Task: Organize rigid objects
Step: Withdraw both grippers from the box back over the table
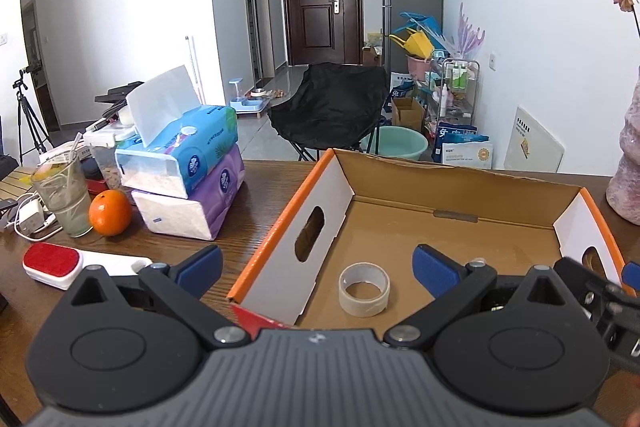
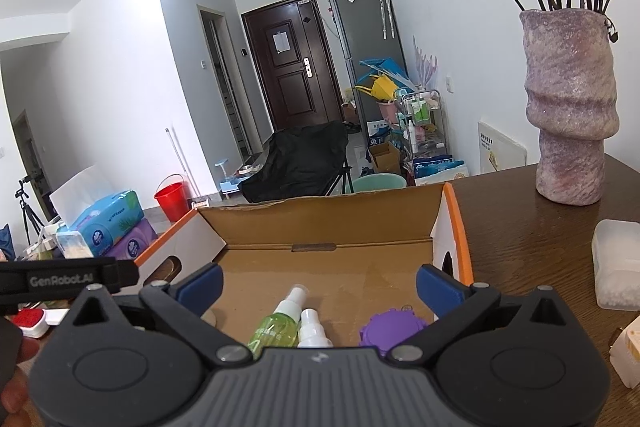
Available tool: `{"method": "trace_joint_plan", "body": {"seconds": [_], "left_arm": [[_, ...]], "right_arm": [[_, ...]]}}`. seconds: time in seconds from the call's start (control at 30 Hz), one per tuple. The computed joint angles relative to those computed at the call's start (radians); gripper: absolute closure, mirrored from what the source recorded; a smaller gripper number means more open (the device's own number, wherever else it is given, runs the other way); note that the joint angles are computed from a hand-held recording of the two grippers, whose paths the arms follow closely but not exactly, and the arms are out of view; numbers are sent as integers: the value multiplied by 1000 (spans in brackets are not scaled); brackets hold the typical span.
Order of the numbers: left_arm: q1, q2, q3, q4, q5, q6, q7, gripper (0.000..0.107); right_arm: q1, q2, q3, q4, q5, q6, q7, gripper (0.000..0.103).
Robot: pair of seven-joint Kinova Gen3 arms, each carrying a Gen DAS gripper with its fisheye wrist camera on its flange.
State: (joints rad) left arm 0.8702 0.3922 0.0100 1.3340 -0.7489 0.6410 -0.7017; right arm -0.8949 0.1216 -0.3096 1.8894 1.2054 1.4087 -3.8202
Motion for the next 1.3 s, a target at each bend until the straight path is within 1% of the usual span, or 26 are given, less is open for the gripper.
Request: {"method": "trace_joint_plan", "body": {"seconds": [0.17, 0.33, 0.5, 0.6, 0.73, 0.97, 1.1, 1.2, 1.3], "left_arm": [[-6, -39, 4, 43, -5, -15, 8, 4], [-15, -87, 13, 106, -40, -37, 45, 4], [-35, -135, 37, 169, -80, -44, 87, 4], [-62, -168, 61, 211, -87, -55, 102, 4], [-84, -215, 89, 272, -129, -67, 150, 4], [-149, -307, 159, 383, -186, -83, 219, 4], [-201, -358, 204, 438, -157, -95, 205, 4], [-235, -391, 240, 477, -155, -95, 205, 4], [-274, -425, 269, 520, -138, -113, 186, 4]], "right_arm": [[-18, 6, -6, -20, -8, 49, 7, 0], [-44, 21, -10, -53, -13, 99, 22, 0], [-85, 33, -15, -86, -8, 158, 39, 0], [-112, 41, -20, -106, -5, 194, 56, 0], [-151, 48, -26, -125, -7, 244, 75, 0], [-238, 70, -40, -160, 0, 356, 85, 0], [-286, 89, -45, -181, 5, 408, 94, 0], [-318, 107, -44, -202, -2, 439, 98, 0], [-352, 124, -42, -220, -9, 468, 103, 0]]}}
